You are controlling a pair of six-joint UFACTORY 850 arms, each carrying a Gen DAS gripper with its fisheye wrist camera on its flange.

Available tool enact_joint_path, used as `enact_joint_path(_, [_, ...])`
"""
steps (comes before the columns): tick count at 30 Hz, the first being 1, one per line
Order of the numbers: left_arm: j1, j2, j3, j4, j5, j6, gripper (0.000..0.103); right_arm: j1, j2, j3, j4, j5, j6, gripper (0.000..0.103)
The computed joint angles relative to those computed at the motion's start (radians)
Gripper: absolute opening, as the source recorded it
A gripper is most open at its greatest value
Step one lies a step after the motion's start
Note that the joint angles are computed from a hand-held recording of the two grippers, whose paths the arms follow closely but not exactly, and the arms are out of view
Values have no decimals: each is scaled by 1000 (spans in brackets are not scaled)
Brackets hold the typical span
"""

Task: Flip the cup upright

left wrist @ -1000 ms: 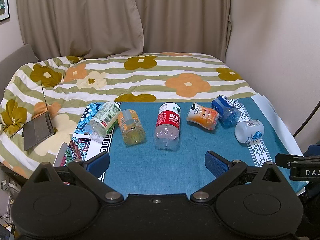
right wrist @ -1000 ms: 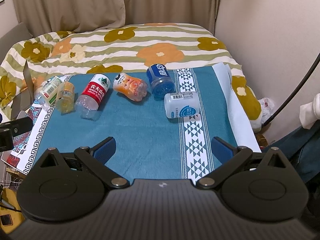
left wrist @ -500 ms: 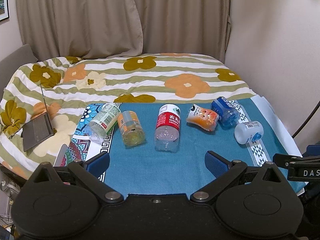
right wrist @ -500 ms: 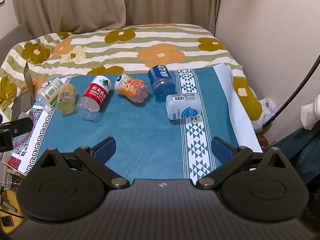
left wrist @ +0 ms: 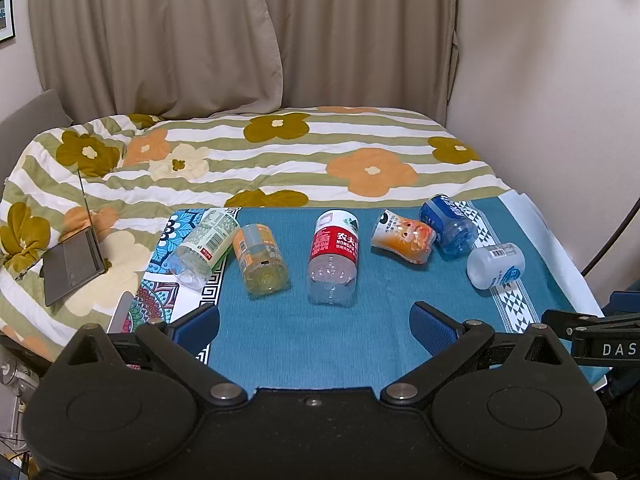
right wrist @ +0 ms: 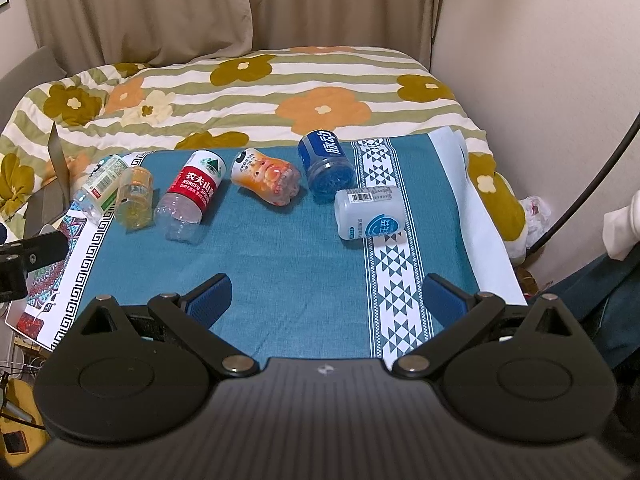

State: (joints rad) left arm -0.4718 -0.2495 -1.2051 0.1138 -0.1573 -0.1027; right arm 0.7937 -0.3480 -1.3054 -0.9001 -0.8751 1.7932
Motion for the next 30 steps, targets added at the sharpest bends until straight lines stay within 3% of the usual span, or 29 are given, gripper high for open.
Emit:
enact_joint_path(11, [1,-2,-6,-17,-6,15,103,-1,0,-2,3,0,-2,103])
enact_joint_path(17, [14,-12,-27,-103,-27,113,103,4,-9,-16,13,-8,6,103])
enact_joint_path(30, [71,-98,-139,-468,-108,531,103,-15,-52,-82,40,-41,13,103])
